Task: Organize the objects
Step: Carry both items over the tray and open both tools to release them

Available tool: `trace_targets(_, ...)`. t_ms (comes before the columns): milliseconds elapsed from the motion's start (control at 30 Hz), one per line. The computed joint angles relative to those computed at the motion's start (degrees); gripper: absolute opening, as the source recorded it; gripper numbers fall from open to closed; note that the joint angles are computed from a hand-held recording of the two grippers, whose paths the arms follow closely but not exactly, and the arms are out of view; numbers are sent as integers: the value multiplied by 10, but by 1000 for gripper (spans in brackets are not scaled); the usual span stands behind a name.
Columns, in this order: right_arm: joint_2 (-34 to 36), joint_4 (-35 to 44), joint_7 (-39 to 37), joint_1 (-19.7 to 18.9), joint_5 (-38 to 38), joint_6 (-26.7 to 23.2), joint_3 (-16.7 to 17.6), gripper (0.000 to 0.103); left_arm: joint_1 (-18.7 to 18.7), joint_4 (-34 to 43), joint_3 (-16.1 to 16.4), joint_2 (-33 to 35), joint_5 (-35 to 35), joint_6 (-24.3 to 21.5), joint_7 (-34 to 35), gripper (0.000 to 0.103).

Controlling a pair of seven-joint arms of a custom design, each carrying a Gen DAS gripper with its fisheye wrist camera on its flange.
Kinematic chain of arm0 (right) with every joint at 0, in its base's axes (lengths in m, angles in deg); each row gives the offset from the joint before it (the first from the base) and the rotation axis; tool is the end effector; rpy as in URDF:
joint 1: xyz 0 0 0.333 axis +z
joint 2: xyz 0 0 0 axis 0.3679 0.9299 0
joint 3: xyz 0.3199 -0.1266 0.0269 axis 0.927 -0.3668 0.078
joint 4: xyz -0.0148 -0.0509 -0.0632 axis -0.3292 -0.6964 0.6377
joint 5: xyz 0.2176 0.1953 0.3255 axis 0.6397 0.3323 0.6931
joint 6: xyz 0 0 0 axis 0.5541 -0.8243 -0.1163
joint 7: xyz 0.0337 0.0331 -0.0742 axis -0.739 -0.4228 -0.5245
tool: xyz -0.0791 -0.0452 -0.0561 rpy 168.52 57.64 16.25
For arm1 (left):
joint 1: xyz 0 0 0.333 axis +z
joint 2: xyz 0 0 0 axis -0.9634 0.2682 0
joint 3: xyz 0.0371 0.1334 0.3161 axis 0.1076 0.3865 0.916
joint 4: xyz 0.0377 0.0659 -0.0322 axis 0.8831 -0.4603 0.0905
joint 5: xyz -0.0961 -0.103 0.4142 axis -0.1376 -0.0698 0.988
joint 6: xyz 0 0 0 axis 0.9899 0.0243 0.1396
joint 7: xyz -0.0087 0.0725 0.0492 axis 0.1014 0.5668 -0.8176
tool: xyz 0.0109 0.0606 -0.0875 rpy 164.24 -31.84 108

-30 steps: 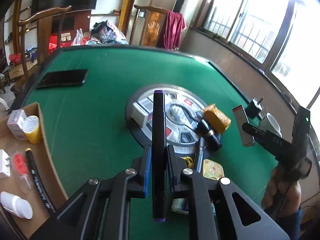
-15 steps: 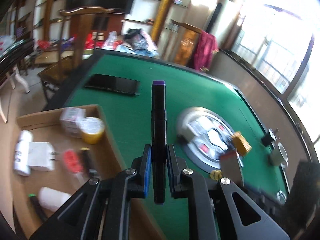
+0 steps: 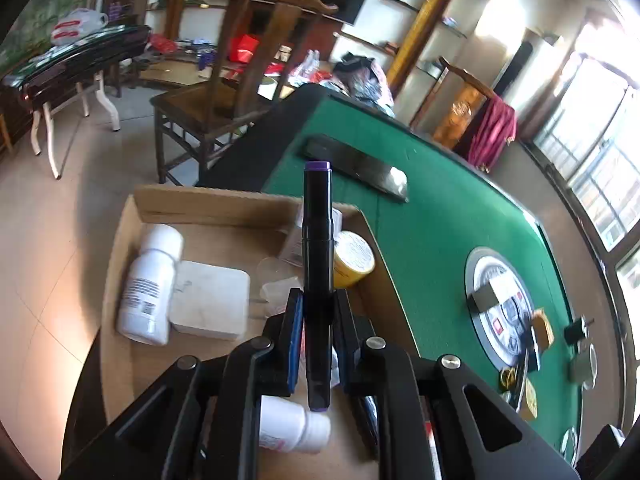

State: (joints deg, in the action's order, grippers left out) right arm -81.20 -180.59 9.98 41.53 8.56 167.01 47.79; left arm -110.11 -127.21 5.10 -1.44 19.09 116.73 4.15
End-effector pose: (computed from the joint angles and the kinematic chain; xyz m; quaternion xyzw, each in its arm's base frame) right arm 0.5581 0.2577 0.4056 -0.7532 0.4788 0.0199 0.4506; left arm 0.5417 -0.5151 0.4299 -0.7582 0.5450 -0.3229 0.1547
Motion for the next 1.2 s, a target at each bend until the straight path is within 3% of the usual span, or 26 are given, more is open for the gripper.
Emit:
trace_targets(433, 21, -4, 35, 10, -59, 32, 17, 27, 1, 16, -4, 20, -51, -19, 49, 13)
trace_targets(933, 18, -18, 50, 23, -107, 95, 26, 27, -2, 19, 1, 24, -64, -33, 54, 15)
trace_targets(1200, 17, -21, 58, 20, -124, 105, 30, 27, 0, 19, -1, 24, -69, -33, 54, 15)
